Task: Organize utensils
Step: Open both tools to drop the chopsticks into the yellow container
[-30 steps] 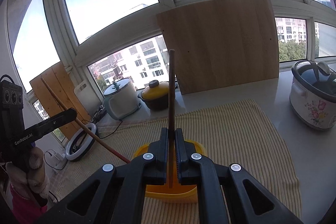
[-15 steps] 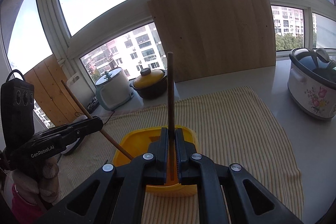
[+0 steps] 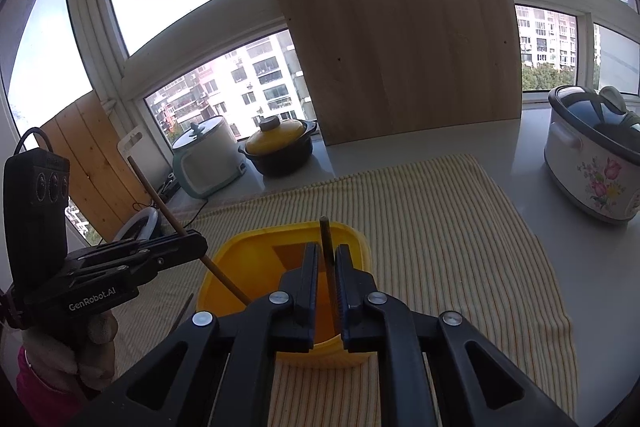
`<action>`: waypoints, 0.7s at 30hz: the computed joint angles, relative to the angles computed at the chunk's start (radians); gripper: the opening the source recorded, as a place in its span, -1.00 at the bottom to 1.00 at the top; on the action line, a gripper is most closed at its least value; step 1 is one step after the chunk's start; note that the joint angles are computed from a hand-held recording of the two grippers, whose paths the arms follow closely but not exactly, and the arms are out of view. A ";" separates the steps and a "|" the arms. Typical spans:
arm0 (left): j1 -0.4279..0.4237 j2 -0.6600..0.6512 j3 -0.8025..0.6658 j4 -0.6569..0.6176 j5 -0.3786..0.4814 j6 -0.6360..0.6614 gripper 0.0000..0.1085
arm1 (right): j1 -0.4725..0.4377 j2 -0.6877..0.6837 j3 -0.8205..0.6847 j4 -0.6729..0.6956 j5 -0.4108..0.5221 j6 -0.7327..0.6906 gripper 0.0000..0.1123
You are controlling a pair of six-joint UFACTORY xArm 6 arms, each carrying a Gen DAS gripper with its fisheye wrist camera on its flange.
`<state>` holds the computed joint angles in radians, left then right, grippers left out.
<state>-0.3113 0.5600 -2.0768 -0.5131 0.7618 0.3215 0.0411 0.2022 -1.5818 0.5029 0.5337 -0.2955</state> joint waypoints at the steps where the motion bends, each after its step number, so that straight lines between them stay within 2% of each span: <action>1: 0.000 -0.003 0.004 0.002 0.001 0.001 -0.92 | 0.001 -0.004 0.005 -0.001 -0.006 0.001 -0.59; 2: 0.000 -0.006 0.007 0.005 0.001 0.000 -0.88 | 0.004 -0.007 0.010 -0.002 -0.014 0.003 -0.51; 4: 0.001 -0.018 0.026 0.001 -0.007 0.002 -0.40 | 0.008 -0.017 0.023 -0.013 -0.030 0.012 -0.43; 5: 0.000 -0.031 0.047 -0.007 -0.023 0.009 -0.34 | 0.010 -0.022 0.029 -0.016 -0.039 0.014 -0.37; 14: 0.015 -0.099 0.139 -0.050 -0.058 0.060 -0.34 | 0.037 -0.067 0.089 -0.093 -0.126 0.047 -0.24; 21: 0.030 -0.150 0.201 -0.101 -0.084 0.107 -0.34 | 0.050 -0.091 0.106 -0.087 -0.156 0.038 -0.19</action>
